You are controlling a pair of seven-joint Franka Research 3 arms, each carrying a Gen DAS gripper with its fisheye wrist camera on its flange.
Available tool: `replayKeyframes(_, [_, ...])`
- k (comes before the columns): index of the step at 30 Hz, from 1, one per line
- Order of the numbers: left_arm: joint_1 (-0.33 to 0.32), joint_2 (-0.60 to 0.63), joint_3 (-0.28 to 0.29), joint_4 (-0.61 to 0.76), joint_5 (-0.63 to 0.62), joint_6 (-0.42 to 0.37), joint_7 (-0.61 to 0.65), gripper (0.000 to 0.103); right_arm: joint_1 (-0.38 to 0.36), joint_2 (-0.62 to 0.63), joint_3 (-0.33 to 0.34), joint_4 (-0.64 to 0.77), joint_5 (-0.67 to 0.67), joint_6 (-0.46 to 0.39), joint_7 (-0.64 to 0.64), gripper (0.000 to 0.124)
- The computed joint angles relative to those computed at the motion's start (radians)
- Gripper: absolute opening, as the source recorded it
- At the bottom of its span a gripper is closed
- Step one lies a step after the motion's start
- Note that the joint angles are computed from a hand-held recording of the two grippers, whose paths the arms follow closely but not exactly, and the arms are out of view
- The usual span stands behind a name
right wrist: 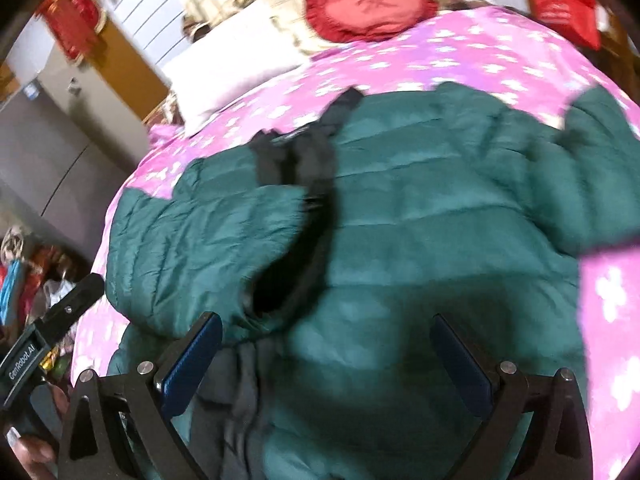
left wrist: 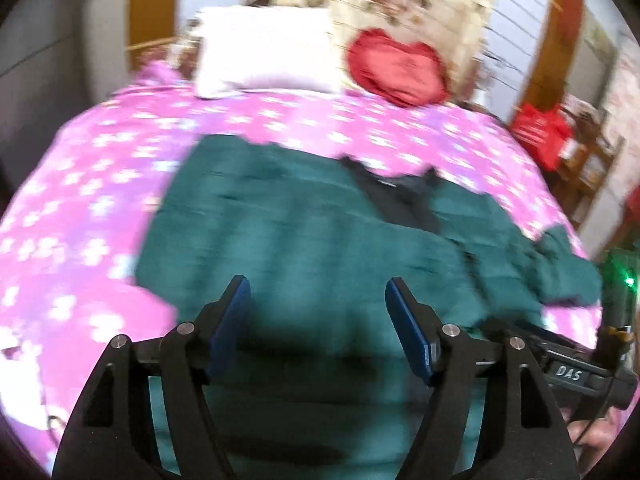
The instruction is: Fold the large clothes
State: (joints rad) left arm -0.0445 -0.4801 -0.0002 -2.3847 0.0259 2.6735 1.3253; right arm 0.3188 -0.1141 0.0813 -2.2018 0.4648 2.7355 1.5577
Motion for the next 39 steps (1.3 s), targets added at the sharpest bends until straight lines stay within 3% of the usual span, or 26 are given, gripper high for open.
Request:
replayKeyframes(2, [0.049,0.0,-0.005,-0.019,0.024,0.039,-0.051,0.071,-0.005,0.048,0.021,0.047,-0.094,-0.004,0.069,0.096])
replayKeyframes(6, [0.108,0.015,-0.001,-0.037,0.063,0.082,-0.116,0.07,0.016,0.127,0.025,0.124,-0.072,-0.014,0.049,0.072])
replayKeyframes(8, [0.108,0.028,0.02,-0.032,0.058,0.084,-0.11,0.07,0.026,0.155,0.028,0.143,-0.122,0.016,0.052,0.048])
replayKeyframes(12, [0.131,0.031,0.033,-0.032,0.052,0.088,-0.132,0.07,0.043,0.164,0.015,0.158,-0.299,0.053,0.123,0.02])
replayKeyframes(18, [0.144,0.024,0.043,-0.039,0.038,0.084,-0.164,0.07,0.003,0.099,-0.023,0.158,-0.771,0.107,0.449,0.015])
replayKeyframes(23, [0.121,0.051,0.034,-0.024,0.035,0.062,-0.146,0.07,-0.087,0.098,-0.031,0.173,-1.039,0.041,0.724,0.015])
replayKeyframes(25, [0.114,0.063,0.027,-0.017,0.035,0.055,-0.139,0.07,-0.097,0.132,-0.039,0.181,-0.97,0.024,0.672,0.015])
replayKeyframes(27, [0.11,0.077,0.017,-0.007,0.039,0.043,-0.136,0.07,-0.097,0.187,-0.039,0.207,-0.792,0.01,0.524,0.015])
replayKeyframes(28, [0.107,0.082,0.015,-0.002,0.04,0.036,-0.133,0.071,-0.095,0.21,-0.04,0.225,-0.743,-0.01,0.482,0.018])
replayKeyframes(29, [0.097,0.088,0.016,0.006,0.033,0.023,-0.121,0.07,-0.091,0.217,-0.046,0.233,-0.718,-0.022,0.461,0.028])
replayKeyframes(31, [0.086,0.093,0.018,0.016,0.022,0.011,-0.101,0.071,-0.087,0.18,-0.066,0.191,-0.701,0.018,0.477,0.044])
replayKeyframes(34, [0.076,0.115,0.022,0.045,0.003,-0.005,-0.075,0.071,-0.096,0.103,-0.07,0.12,-0.694,0.091,0.518,0.045])
replayKeyframes(36, [0.063,0.152,0.029,0.081,-0.028,-0.012,-0.047,0.071,-0.083,0.07,-0.054,0.091,-0.493,0.146,0.337,0.045])
replayKeyframes(37, [0.058,0.181,0.031,0.108,-0.044,-0.012,-0.033,0.071,-0.063,0.073,-0.049,0.104,-0.363,0.143,0.202,0.045])
replayKeyframes(39, [0.072,0.217,0.013,0.139,-0.035,-0.007,-0.038,0.071,-0.042,0.1,-0.028,0.149,-0.25,0.11,0.053,0.045])
